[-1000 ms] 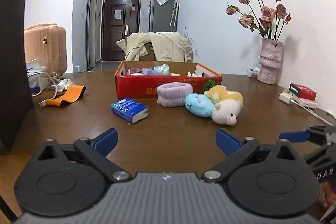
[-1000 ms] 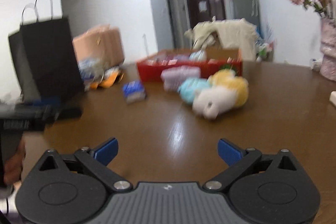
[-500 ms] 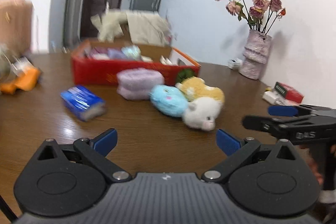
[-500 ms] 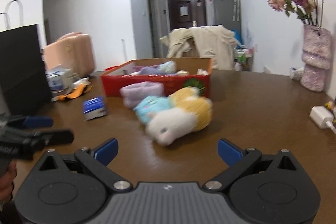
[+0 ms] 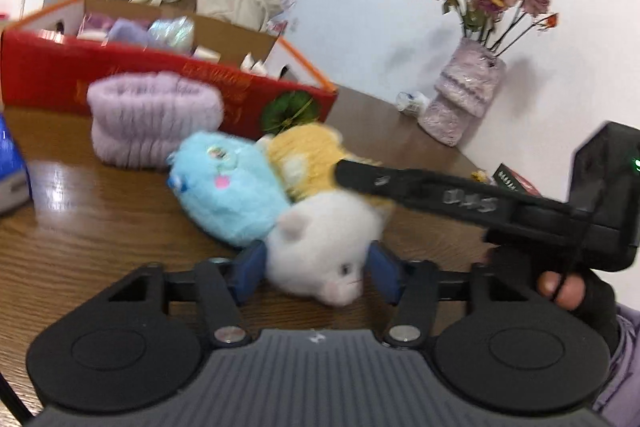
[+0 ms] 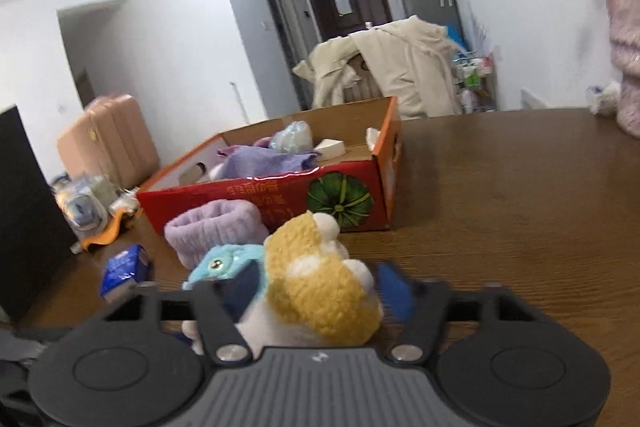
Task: Organize soft objects
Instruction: 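Grasp the yellow-and-white plush sheep with both tools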
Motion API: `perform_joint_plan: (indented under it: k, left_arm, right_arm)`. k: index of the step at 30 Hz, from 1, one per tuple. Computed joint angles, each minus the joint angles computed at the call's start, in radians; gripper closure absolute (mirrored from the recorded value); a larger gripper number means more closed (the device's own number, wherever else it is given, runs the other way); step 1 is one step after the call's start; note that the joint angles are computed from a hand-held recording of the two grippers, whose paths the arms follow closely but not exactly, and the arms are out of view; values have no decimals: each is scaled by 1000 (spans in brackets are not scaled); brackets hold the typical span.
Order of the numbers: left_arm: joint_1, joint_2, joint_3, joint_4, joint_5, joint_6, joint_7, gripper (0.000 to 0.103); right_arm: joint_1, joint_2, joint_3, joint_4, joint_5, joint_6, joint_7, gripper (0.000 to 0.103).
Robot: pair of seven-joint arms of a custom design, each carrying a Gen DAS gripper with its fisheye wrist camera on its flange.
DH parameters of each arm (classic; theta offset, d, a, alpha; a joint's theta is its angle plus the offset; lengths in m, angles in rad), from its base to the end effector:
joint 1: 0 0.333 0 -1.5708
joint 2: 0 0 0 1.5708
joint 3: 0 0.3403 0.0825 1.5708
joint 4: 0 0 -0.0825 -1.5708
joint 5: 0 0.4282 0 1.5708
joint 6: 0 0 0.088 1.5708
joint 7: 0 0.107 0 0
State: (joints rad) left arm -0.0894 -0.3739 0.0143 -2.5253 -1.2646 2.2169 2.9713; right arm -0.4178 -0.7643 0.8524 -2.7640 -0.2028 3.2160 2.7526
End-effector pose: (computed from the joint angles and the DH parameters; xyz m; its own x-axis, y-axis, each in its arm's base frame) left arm 0.4594 -0.0655 0.4321 -0.7122 -0.5622 0.4204 -0.6287 0.2444 -0.7382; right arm 0.3762 0.2102 0.4619 -0.1888 -0.9302 -0.3148 -0.4194 0.3662 -0.8306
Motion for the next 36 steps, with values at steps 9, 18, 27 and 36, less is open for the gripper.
perform_joint_plan:
  k: [9, 18, 27, 36]
  left_arm:
    - [57, 64, 24, 63, 36, -179, -81, 55]
    - [117, 6, 50, 32, 87, -286, -95, 58]
    - [165, -119, 127, -28, 91, -365, -64, 58]
    - [191, -115, 153, 8, 84, -413, -44, 58]
  right_arm:
    - [70, -102, 11, -29, 33, -131, 85, 57]
    - [282, -217, -44, -63, 41, -330, 289, 61]
    - [375, -267, -52, -4, -77, -456, 358, 63]
    - [391, -237, -44, 77, -193, -524, 446, 63]
